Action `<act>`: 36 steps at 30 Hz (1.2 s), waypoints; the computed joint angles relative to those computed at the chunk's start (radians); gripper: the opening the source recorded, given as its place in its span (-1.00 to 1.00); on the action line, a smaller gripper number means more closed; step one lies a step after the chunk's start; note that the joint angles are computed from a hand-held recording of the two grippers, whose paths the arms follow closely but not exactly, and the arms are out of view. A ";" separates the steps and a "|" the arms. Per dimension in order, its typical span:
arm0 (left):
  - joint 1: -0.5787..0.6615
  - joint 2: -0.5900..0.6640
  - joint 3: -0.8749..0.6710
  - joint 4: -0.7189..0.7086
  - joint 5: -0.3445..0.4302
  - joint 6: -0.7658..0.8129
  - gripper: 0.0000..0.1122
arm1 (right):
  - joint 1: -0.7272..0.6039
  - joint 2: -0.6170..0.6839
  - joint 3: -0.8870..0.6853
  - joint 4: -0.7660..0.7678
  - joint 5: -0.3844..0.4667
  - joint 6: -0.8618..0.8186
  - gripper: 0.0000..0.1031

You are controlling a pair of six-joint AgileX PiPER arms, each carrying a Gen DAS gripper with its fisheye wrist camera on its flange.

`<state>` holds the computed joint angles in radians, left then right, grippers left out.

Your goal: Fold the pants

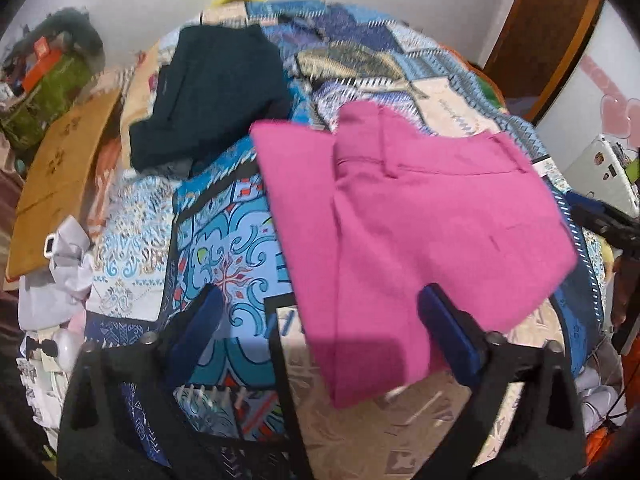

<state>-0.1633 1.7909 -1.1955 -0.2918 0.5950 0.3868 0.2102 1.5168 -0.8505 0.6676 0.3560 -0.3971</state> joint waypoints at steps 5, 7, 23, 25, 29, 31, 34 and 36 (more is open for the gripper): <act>0.009 -0.033 0.043 -0.073 -0.016 0.054 0.00 | 0.027 0.052 -0.007 0.116 0.025 -0.122 0.13; 0.019 -0.045 0.067 -0.066 -0.031 0.062 -0.25 | 0.040 0.051 0.003 0.131 0.017 -0.153 -0.06; 0.053 -0.039 0.031 -0.029 0.009 0.045 -0.34 | 0.103 0.050 -0.077 -0.224 0.062 0.155 -0.30; 0.049 -0.048 -0.006 -0.054 0.020 0.073 -0.27 | 0.091 0.047 -0.093 -0.210 0.074 0.136 -0.30; 0.029 -0.024 -0.095 -0.071 0.029 0.076 -0.02 | 0.063 0.079 -0.144 -0.190 0.068 0.122 -0.26; 0.009 0.013 -0.167 -0.051 0.046 0.051 -0.01 | 0.052 0.103 -0.177 -0.180 0.074 0.110 -0.26; -0.011 0.084 -0.276 -0.045 0.085 0.023 -0.01 | 0.049 0.139 -0.234 -0.211 0.080 0.120 -0.26; -0.020 0.131 -0.336 -0.047 0.112 0.014 -0.01 | 0.051 0.162 -0.271 -0.231 0.084 0.120 -0.26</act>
<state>-0.1834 1.9218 -1.5318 -0.3388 0.7071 0.4006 0.2609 1.6789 -1.1213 0.4370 0.4398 -0.2770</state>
